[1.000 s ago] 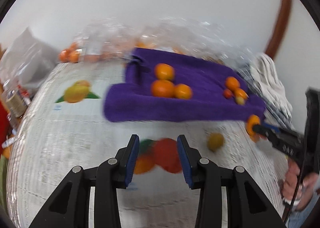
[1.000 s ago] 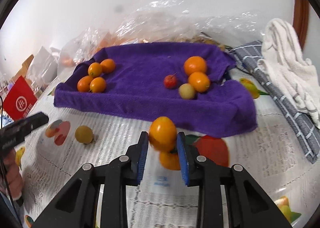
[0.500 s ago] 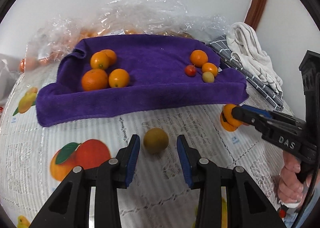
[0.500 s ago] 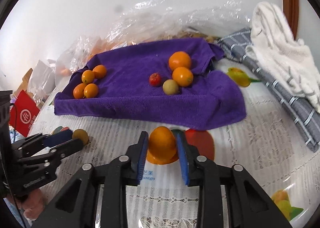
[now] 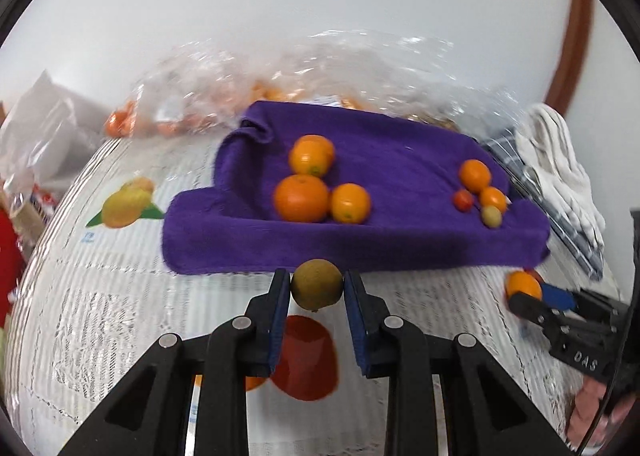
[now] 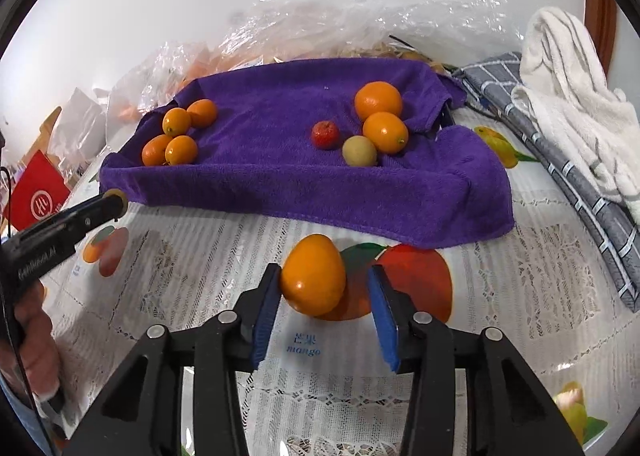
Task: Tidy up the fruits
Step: 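Carry both held fruits over the purple towel and lower them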
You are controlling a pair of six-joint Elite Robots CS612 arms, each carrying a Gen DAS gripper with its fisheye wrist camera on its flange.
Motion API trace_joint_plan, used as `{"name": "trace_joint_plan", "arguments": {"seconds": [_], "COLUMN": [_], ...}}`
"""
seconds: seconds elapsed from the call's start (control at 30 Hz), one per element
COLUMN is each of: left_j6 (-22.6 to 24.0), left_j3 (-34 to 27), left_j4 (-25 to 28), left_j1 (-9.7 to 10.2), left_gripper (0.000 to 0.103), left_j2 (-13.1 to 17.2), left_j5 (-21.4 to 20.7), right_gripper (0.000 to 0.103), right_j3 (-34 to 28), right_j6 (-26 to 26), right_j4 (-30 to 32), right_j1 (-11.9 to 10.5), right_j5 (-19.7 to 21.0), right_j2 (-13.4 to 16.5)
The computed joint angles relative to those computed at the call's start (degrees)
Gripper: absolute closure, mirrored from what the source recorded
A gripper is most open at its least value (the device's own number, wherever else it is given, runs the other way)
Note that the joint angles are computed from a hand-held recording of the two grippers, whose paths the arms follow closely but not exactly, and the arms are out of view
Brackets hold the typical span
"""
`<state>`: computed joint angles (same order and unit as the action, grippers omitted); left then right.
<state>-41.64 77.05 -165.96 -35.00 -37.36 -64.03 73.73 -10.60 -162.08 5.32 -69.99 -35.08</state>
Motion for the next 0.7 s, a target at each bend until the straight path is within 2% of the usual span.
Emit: {"name": "trace_joint_plan", "arguments": {"seconds": [0.07,0.2,0.3,0.43,0.7], "left_j6": [-1.23,-2.66,-2.94,-3.31,-3.27], "left_j3": [-0.08,0.12,1.01,2.04,3.72], "left_j4": [0.67,1.02,-1.56,-4.65,-10.57], "left_j1": [0.14,0.33,0.37,0.28,0.07], "left_gripper": [0.076,0.076,0.076,0.076,0.076], "left_j2": [0.05,-0.09,-0.39,-0.81,-1.26], "left_j5": [0.29,0.75,0.03,0.99,4.21], "right_gripper": [0.071,0.071,0.071,0.071,0.071], "right_j3": [0.31,0.71,1.18,1.8,2.11], "right_j6": [-0.27,0.68,2.71,4.88,7.36], "right_j4": [-1.13,-2.69,-4.76,-8.08,-10.5], "right_j1": [0.05,0.06,-0.45,-0.83,-1.38], "right_j5": [0.05,-1.07,0.52,1.31,2.41], "right_j2": [-0.04,-0.19,-0.31,-0.44,-0.58]}}
